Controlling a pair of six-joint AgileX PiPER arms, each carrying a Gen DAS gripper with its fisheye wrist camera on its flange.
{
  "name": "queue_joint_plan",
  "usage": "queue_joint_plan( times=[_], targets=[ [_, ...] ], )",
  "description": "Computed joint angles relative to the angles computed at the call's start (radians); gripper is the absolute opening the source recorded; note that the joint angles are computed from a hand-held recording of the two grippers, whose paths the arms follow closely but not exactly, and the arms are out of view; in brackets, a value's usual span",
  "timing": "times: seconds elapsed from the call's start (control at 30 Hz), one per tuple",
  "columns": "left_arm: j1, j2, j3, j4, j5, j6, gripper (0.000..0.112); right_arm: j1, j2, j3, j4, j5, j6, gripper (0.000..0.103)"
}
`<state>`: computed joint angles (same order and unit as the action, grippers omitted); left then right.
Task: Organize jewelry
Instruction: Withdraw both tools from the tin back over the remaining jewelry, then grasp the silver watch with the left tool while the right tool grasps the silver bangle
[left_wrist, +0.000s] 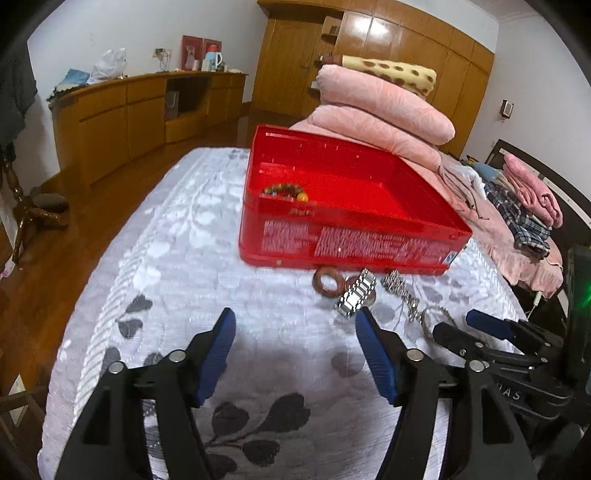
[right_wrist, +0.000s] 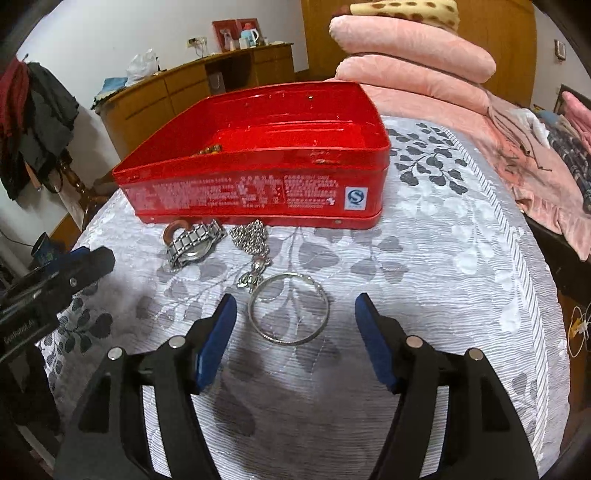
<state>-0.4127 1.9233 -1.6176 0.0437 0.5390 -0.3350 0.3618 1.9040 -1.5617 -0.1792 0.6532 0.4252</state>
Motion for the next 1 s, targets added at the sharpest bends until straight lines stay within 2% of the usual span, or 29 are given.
queue_joint_plan(
  times=[0.4, 0.47, 0.63, 1.0],
  targets=[
    [0.008, 0.018, -0.008, -0.044, 0.025, 0.032, 0.069, 0.02, 0.054, -0.07, -0.039, 0.072, 0.0, 0.065],
    [0.008, 0.022, -0.015, -0.05, 0.029, 0.036, 0.069, 0.022, 0.058, -0.075, -0.048, 0.076, 0.004, 0.063],
    [0.005, 0.034, -0.032, -0.075, 0.042, 0.06, 0.069, 0.029, 0.062, -0.081, -0.072, 0.081, 0.019, 0.048],
    [0.003, 0.064, -0.074, -0.129, 0.067, 0.103, 0.068, 0.026, 0.029, -0.045, -0.066, 0.061, 0.02, 0.048]
  ],
)
